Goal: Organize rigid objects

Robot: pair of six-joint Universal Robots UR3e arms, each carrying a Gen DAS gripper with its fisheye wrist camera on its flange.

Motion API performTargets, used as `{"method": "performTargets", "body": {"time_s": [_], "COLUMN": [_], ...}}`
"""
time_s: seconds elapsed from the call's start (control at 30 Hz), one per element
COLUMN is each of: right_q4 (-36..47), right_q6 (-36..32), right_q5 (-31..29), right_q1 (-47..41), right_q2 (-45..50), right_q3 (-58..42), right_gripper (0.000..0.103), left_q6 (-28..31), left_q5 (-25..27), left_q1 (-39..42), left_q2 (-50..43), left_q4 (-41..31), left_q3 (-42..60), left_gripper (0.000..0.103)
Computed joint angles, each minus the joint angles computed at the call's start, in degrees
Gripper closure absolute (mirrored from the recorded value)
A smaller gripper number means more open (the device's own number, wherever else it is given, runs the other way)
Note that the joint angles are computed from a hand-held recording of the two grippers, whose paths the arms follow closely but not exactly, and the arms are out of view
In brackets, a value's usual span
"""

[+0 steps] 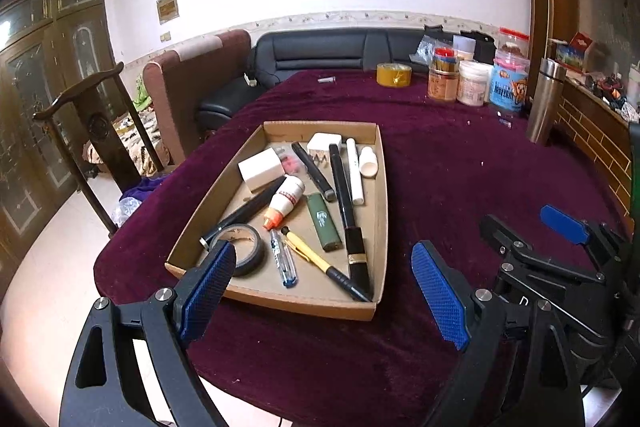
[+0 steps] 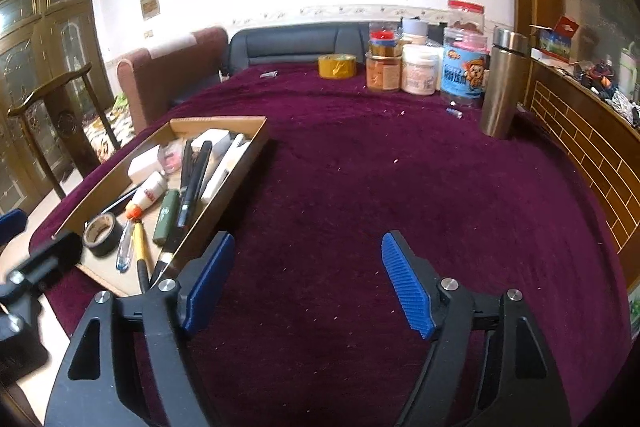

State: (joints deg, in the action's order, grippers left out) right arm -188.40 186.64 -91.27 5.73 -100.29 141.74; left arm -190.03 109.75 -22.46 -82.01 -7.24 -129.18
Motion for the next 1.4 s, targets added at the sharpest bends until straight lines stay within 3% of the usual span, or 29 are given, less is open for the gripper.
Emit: {"method": "performTargets", "body": {"time_s": [0.07, 0.1, 0.17, 0.2, 0.23, 0.27, 0.33, 0.4, 0.5, 0.57, 0.6, 0.67, 0.87, 1.1, 1.4], "right_q4": [-5.1, -7.8, -12.9, -13.6, -13.3, -12.2, -10.3, -14.0, -24.9, -26.4, -25.0, -21.7, -13.1, -7.2, -1.8], "right_q6": [0.3, 0.3, 0.6, 0.6, 0.8, 0.7, 0.1, -0.8, -2.3, -2.7, -2.8, -3.5, -5.5, -3.8, -2.3], "right_q5": [-2.3, -3.6, -5.4, -5.4, -5.2, -4.9, -6.0, -10.5, -18.6, -19.9, -20.2, -20.9, -22.8, -23.4, -22.9], "right_q1": [0.5, 1.0, 1.6, 1.5, 1.4, 1.1, 2.1, 5.1, 9.7, 11.0, 11.6, 13.2, 18.3, 21.1, 21.2], "right_q2": [-0.5, -0.2, 0.8, 1.1, 1.4, 1.5, 2.6, 5.5, 12.4, 15.0, 15.6, 17.3, 20.4, 22.0, 21.8], "right_q3": [1.7, 2.4, 3.3, 3.2, 2.6, 1.9, 0.7, 0.5, 0.4, -0.4, -1.3, -3.6, -9.3, -12.7, -15.0], "right_gripper": [0.024, 0.019, 0.017, 0.016, 0.015, 0.015, 0.015, 0.015, 0.015, 0.015, 0.015, 0.015, 0.015, 0.015, 0.015], "left_q6": [-0.6, -0.5, 0.6, 0.5, 0.1, 0.1, 2.9, 3.5, 1.5, 0.6, 0.0, -0.8, -2.8, -2.2, -1.0], "left_q5": [1.9, 3.9, 5.9, 7.5, 6.5, 2.7, -13.8, -18.6, -10.4, -7.5, -8.5, -16.0, -10.2, -15.3, -17.1], "left_q1": [-0.6, -1.8, -3.0, -4.3, -4.1, -2.1, 6.1, 8.1, 3.7, 2.6, 3.5, 9.2, 9.9, 16.4, 19.6], "left_q2": [1.3, 1.9, 2.3, 1.8, 2.0, 3.8, 10.0, 8.8, 3.7, 2.6, 3.3, 6.6, 3.2, 2.4, 2.5], "left_q4": [8.0, 15.9, 26.4, 32.6, 34.0, 31.8, 15.3, 8.9, 15.9, 17.6, 16.7, 10.9, 8.5, 4.8, 2.2], "left_q3": [-3.3, -5.9, -9.0, -10.3, -10.3, -10.2, -6.9, -4.1, -5.3, -6.2, -6.9, -7.8, -7.2, -8.2, -8.3], "left_gripper": [0.017, 0.017, 0.001, 0.001, 0.001, 0.001, 0.001, 0.001, 0.001, 0.001, 0.001, 0.001, 0.001, 0.001, 0.001]}}
